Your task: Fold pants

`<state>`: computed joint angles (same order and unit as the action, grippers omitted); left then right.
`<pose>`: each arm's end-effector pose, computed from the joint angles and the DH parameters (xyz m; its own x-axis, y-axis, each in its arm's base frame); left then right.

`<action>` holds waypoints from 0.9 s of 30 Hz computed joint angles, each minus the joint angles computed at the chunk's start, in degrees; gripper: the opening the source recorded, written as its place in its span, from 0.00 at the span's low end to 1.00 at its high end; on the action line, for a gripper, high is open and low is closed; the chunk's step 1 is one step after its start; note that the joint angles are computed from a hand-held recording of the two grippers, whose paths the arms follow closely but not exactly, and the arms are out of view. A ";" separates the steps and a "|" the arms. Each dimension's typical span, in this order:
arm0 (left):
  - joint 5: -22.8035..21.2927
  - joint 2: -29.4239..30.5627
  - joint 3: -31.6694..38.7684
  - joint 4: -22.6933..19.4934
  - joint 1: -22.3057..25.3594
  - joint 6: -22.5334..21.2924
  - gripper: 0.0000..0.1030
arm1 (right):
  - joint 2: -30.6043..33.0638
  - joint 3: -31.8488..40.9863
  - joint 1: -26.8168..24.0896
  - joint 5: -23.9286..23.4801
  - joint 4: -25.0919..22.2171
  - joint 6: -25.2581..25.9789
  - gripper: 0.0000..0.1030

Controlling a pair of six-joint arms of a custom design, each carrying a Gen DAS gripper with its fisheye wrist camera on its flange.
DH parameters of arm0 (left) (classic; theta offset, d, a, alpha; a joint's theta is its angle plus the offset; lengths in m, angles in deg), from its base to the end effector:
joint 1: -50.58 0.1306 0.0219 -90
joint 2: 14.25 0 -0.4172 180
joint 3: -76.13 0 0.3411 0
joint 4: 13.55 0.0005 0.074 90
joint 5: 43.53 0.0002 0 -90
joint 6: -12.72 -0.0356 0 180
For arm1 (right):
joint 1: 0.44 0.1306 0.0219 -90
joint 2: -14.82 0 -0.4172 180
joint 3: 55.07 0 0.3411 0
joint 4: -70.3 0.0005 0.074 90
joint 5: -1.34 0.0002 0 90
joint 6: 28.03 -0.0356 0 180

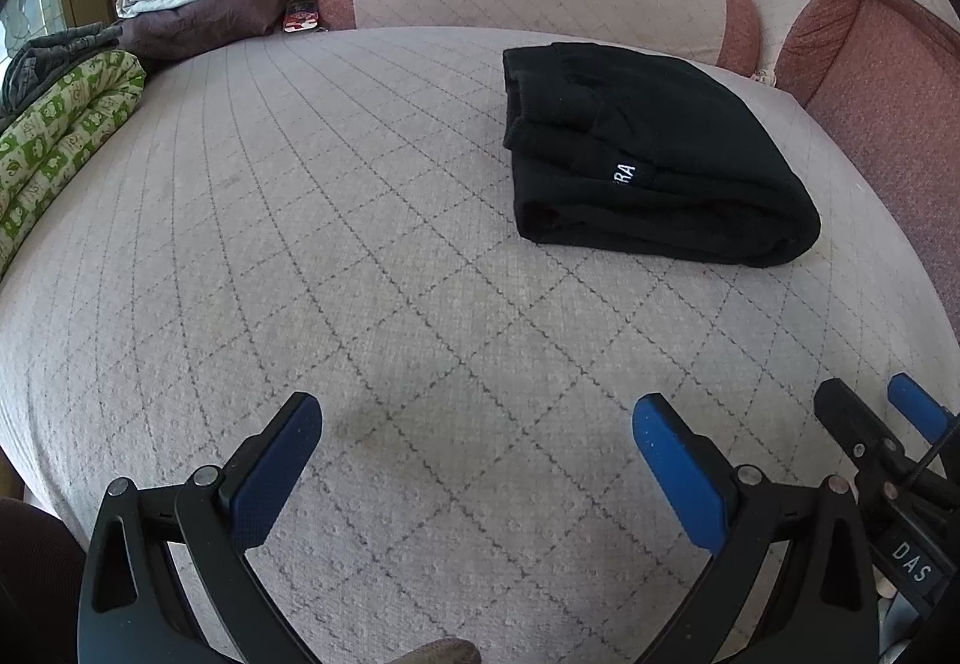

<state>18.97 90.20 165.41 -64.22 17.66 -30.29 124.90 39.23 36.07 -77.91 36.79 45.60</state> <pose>0.4269 -0.2574 0.3489 -0.7589 -0.2813 -0.5873 -0.3394 0.9406 -0.0119 0.4578 0.3300 0.3469 -0.7217 -0.1898 -0.6656 -0.2953 0.9542 0.0482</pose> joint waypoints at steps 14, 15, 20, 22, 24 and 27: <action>-0.36 -1.32 -1.04 0.75 0.10 1.34 1.00 | 0.52 0.27 0.47 1.44 -0.36 0.74 0.92; -0.49 -1.22 -1.03 0.73 0.06 1.29 1.00 | 0.51 0.31 0.34 0.75 -0.44 0.35 0.92; 1.33 -0.25 -0.19 -0.55 0.63 1.35 1.00 | 0.88 0.58 0.43 1.48 -0.03 1.00 0.92; 0.96 -0.16 -0.09 -0.81 0.49 1.14 1.00 | 0.70 0.33 0.28 0.17 -0.23 0.09 0.92; 0.97 0.14 0.22 -1.16 0.53 0.88 1.00 | 0.41 0.01 0.40 0.34 0.41 0.38 0.92; 1.22 0.05 0.17 -0.89 0.53 0.98 1.00 | 0.45 0.02 0.62 0.92 0.72 0.82 0.92</action>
<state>20.20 90.25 165.58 -65.12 18.19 -29.31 125.35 39.26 36.69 -76.99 37.51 46.42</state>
